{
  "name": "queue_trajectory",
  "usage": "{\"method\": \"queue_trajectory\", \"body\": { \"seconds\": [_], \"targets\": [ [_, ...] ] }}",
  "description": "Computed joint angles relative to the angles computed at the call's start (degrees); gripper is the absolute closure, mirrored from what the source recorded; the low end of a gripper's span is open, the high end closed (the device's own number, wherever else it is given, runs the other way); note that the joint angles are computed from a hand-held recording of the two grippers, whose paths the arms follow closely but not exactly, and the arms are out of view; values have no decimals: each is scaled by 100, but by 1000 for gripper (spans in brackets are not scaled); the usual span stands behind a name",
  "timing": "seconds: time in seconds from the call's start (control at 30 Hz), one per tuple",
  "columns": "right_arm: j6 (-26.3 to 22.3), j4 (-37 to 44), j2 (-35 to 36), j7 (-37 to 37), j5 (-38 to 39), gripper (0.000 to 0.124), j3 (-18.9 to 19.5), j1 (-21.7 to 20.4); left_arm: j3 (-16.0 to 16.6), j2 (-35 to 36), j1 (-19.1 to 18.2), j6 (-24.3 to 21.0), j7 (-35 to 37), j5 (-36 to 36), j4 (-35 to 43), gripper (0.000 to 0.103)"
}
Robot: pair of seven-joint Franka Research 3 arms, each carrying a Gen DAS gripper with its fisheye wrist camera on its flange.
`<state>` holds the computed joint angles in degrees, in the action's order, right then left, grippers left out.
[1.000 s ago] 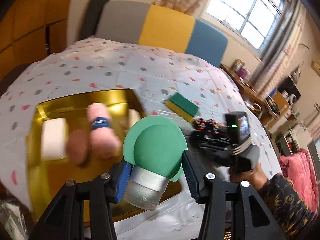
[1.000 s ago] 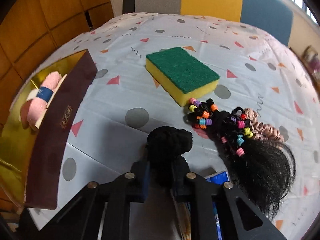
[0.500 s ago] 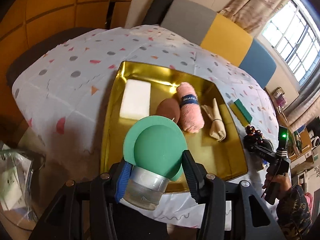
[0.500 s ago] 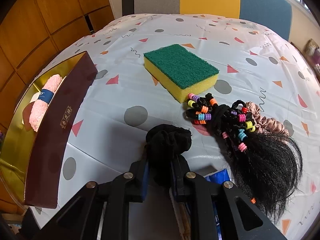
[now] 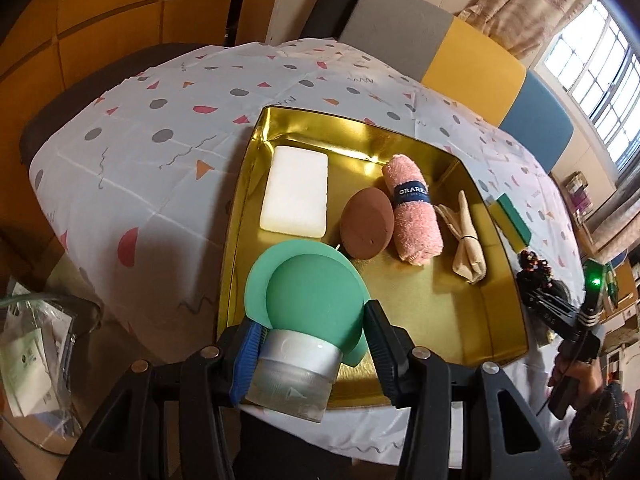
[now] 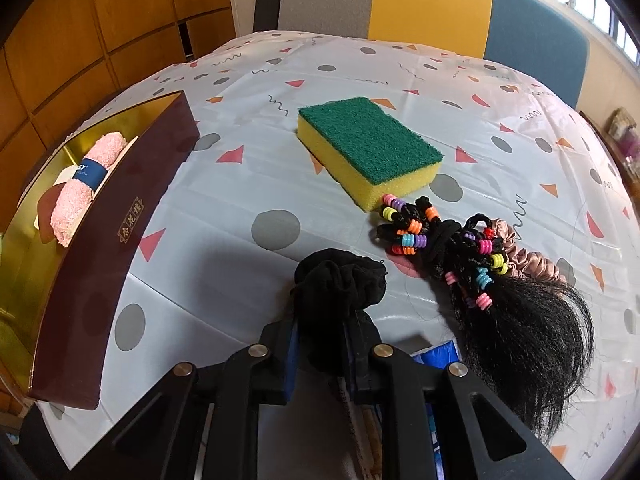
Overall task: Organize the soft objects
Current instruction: 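Carry the green-capped bottle into the gold tray and open the left tool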
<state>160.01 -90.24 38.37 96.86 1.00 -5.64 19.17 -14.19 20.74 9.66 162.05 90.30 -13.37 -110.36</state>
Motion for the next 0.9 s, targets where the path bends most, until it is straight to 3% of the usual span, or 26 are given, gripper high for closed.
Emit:
{"method": "queue_trajectory", "body": {
  "seconds": [0.4, 0.43, 0.53, 0.73, 0.9],
  "targets": [
    [-23, 19, 8, -11, 7, 105, 3, -5, 403, 860, -387, -411, -648, 1087, 1035, 51],
    [-28, 17, 4, -19, 20, 105, 15, -17, 383, 855, -369, -395, -649, 1128, 1040, 45],
    [-51, 50, 18, -26, 42, 105, 32, -32, 73, 782, -67, -392, -375, 862, 997, 33],
    [-84, 98, 40, -31, 64, 105, 43, -44, -82, 375, 219, 8, -333, 269, 620, 33],
    [-83, 98, 41, -37, 68, 105, 44, -46, 40, -42, 228, 401, -683, 50, 202, 33]
  ]
}}
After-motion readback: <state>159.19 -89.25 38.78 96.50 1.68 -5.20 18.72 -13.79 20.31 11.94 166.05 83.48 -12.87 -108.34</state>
